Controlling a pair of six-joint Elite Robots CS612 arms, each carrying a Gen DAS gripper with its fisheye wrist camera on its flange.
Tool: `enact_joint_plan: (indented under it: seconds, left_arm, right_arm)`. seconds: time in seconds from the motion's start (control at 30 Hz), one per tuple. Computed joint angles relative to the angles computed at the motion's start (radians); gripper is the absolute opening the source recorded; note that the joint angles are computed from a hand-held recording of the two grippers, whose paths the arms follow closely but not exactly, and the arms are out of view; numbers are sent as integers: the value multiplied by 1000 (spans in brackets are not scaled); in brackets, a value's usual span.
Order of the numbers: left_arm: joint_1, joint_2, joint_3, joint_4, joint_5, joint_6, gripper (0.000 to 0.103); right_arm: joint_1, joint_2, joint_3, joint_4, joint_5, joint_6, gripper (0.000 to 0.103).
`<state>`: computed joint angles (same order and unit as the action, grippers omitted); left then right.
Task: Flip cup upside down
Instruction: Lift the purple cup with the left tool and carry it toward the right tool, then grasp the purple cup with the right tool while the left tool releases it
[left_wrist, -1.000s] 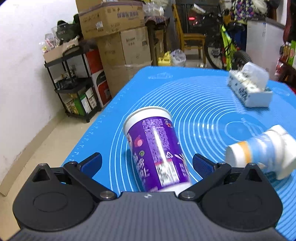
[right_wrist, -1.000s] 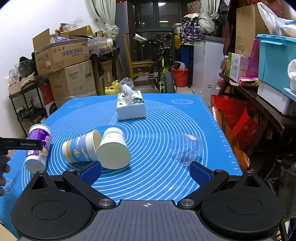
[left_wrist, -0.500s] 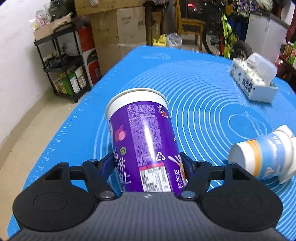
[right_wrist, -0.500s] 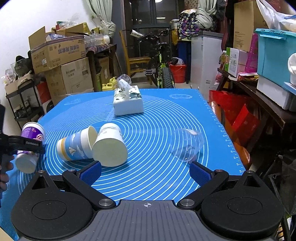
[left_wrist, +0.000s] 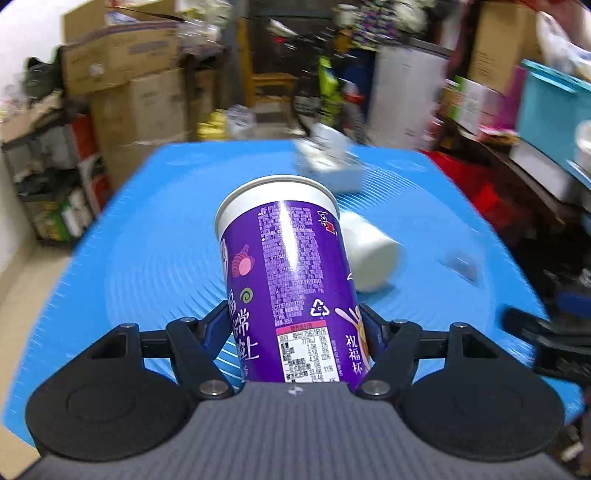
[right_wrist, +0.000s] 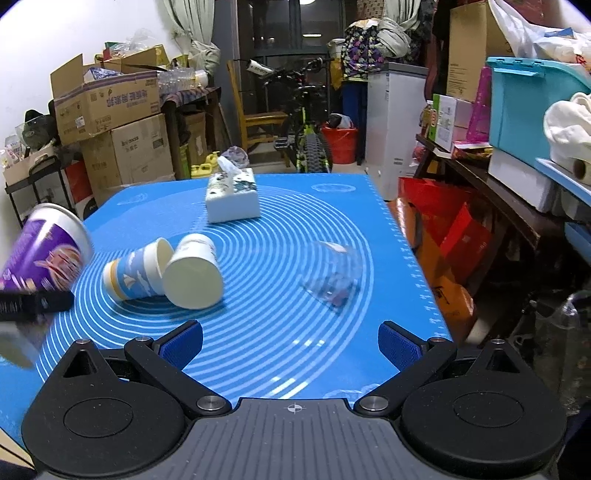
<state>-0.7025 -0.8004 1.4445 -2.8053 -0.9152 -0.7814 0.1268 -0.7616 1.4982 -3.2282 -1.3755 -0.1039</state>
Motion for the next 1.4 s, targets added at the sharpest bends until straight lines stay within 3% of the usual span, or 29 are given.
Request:
enact_joint_plan:
  seconds: [0.1,0.2,0.37,0.67,0.83,0.9,1.0,1.2,1.4]
  left_arm:
    - [-6,31,-41,19,-72,43,71]
    - [-4,61,-81,44,-111,30,71]
    - [0,110,-152,96,-103,9,71]
    - [-4,128,-163,139,-72,-30,71]
    - [-4,124,-158,140,-81,-22,75]
    - [-2,124,-155,136,-86,-23,86]
    - [-5,119,-147,128,-72,-17,92]
    - [-12,92,-112,93,-80,16,93]
    - [-28,53,-52,21,-42,15,93]
  right_arm:
    - [-6,-8,14,-6,-11,-14,100]
    - [-11,-13,24,-7,-17,-21,100]
    - [-18,-18,35,0,-24,-37,100]
    - [-27,-20,46,5,-24,-34,101]
    - [-28,-22,47,8,-22,-33,100]
    - [-29,-22,46,7,-22,-35,100]
    - [-27,-22,46,9,-23,-40,100]
    - [-23,-26,47,2,-28,-68,100]
    - [-15,-31,45,3,-34,-169,100]
